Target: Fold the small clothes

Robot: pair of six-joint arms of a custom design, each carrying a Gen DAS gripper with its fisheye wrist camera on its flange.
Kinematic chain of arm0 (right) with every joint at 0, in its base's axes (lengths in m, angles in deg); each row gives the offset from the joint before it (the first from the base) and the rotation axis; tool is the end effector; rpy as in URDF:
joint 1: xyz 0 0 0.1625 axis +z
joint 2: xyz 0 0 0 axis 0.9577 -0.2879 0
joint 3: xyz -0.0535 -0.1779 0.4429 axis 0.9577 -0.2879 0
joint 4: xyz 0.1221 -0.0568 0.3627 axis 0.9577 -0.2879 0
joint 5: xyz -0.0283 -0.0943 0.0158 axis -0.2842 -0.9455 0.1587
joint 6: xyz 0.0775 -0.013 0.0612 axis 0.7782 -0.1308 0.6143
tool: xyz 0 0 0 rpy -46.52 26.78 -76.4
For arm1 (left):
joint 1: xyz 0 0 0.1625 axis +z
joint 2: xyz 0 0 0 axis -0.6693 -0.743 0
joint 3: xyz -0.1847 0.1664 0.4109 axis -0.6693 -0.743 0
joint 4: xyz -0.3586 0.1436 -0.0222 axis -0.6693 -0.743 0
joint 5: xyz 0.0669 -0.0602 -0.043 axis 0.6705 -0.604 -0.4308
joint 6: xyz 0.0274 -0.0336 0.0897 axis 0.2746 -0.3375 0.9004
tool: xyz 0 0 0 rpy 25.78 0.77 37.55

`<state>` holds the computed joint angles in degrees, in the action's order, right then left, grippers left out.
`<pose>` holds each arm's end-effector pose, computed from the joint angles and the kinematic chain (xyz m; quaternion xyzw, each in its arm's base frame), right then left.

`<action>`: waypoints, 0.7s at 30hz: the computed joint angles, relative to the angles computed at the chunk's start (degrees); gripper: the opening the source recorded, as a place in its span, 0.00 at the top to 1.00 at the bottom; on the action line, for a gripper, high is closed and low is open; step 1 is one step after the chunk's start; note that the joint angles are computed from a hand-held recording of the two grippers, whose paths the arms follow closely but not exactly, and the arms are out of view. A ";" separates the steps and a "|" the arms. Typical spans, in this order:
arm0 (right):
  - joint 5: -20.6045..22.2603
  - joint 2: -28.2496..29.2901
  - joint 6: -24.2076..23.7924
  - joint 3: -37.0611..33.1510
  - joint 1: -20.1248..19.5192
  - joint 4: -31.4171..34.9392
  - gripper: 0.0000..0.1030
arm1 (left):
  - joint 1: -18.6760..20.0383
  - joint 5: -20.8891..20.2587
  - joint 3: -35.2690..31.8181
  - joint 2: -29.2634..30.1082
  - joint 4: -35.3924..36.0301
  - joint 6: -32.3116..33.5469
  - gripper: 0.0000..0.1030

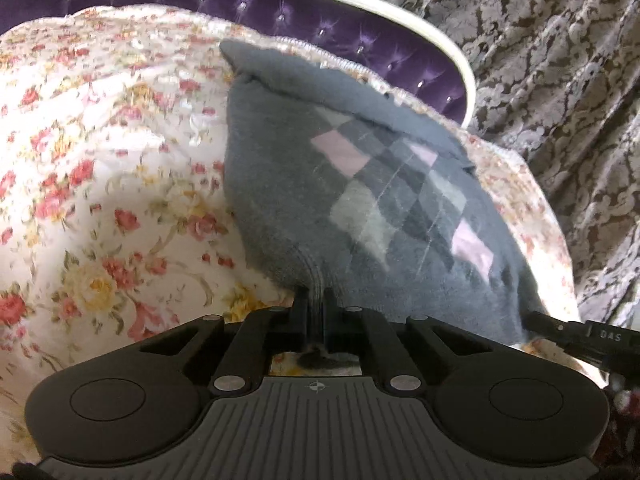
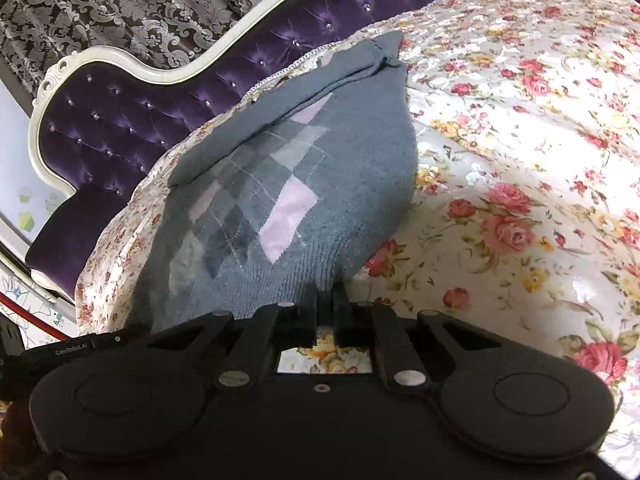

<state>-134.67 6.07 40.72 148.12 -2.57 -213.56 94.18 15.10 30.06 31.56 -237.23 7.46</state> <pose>-0.0499 -0.5132 0.3048 -0.1481 -0.8125 0.5429 0.1518 -0.3027 -0.6597 0.0011 0.2673 0.9326 -0.2254 0.0899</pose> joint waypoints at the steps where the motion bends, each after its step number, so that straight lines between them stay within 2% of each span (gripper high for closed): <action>1: 0.40 -0.17 -0.10 0.20 0.02 -0.39 0.86 | -0.10 -0.37 -0.02 -0.28 -0.40 0.14 0.94; 6: 6.68 -2.33 2.00 1.10 -1.38 -2.11 0.87 | -0.64 -4.20 -2.22 -1.68 -1.18 0.41 0.94; 10: 11.44 -4.36 3.90 0.16 -2.06 -2.78 0.87 | -0.92 -7.36 -6.61 -1.53 -0.02 1.90 0.95; 18: 18.03 -6.84 4.93 -7.97 -1.76 2.90 0.87 | 0.22 -13.18 -21.52 2.51 9.09 2.42 0.95; 21: 17.94 -6.56 2.95 -12.52 -0.95 5.85 0.87 | 0.40 -11.95 -28.07 5.57 10.08 5.07 0.95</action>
